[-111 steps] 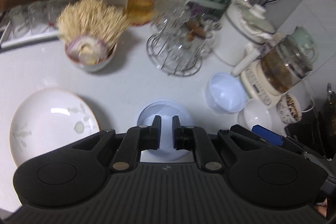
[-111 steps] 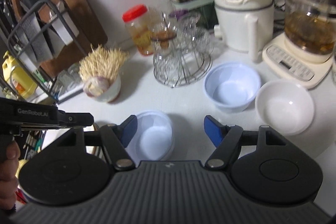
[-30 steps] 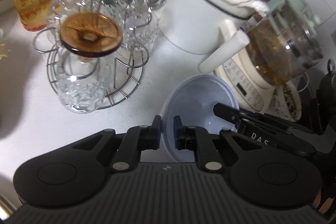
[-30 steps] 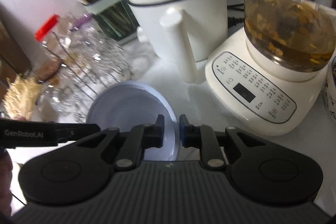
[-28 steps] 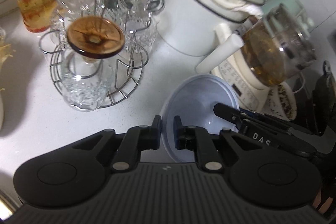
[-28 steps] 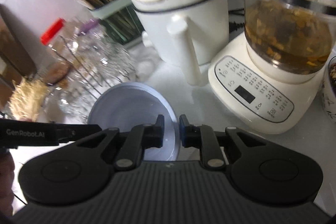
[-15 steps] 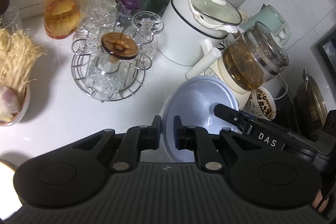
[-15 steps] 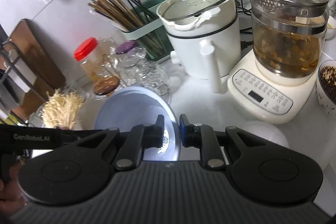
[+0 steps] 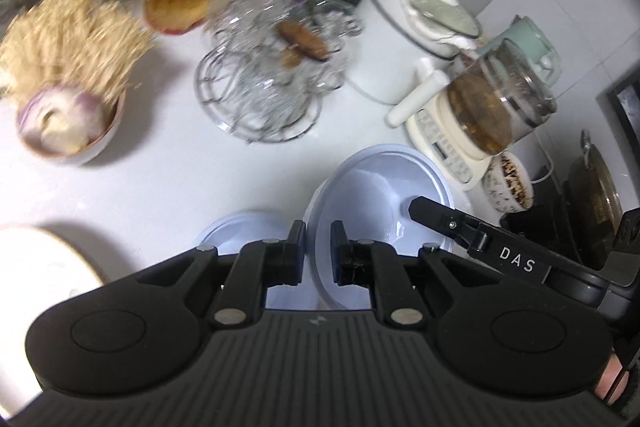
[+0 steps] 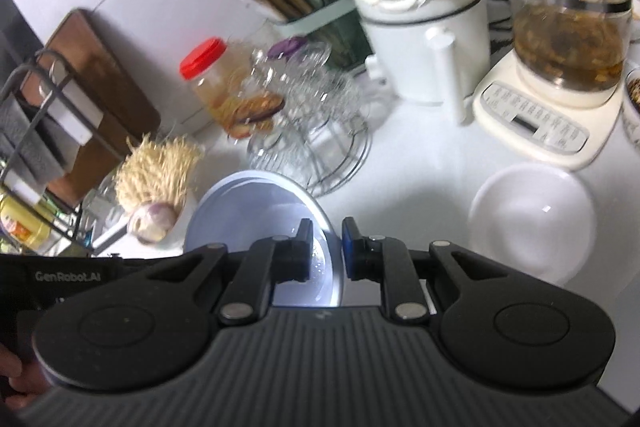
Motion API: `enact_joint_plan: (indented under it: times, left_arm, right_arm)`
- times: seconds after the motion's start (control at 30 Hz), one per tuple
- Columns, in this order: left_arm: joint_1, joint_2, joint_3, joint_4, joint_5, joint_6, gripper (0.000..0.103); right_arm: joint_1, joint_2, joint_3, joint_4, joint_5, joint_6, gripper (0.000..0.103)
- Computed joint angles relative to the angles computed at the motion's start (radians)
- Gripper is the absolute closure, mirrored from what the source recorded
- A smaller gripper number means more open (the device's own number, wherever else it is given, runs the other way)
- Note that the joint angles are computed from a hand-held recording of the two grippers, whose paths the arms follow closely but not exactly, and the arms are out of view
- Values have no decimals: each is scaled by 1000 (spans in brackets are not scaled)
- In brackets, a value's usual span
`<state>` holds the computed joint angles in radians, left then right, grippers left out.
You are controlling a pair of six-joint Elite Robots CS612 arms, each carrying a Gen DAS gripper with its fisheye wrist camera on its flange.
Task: Organize plates and bowls
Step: 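Lift the light blue bowl and carry it over the other blue bowl, then lower the blue bowl into the other blue bowl and open the right tool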
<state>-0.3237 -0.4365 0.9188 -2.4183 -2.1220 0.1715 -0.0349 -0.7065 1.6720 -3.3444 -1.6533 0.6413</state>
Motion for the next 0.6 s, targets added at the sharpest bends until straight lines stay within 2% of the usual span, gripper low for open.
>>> enact_joint_plan:
  times: [0.17, 0.37, 0.6]
  left_arm:
    - [7, 7, 1, 9, 64, 0, 89]
    - [16, 27, -28, 66, 101, 5, 89]
    - [12, 40, -41, 77, 125, 17, 88]
  right_arm:
    - [13, 28, -33, 40, 35, 3, 85]
    - [20, 58, -67, 81, 80, 2, 85]
    - [30, 74, -102, 152, 56, 3, 83]
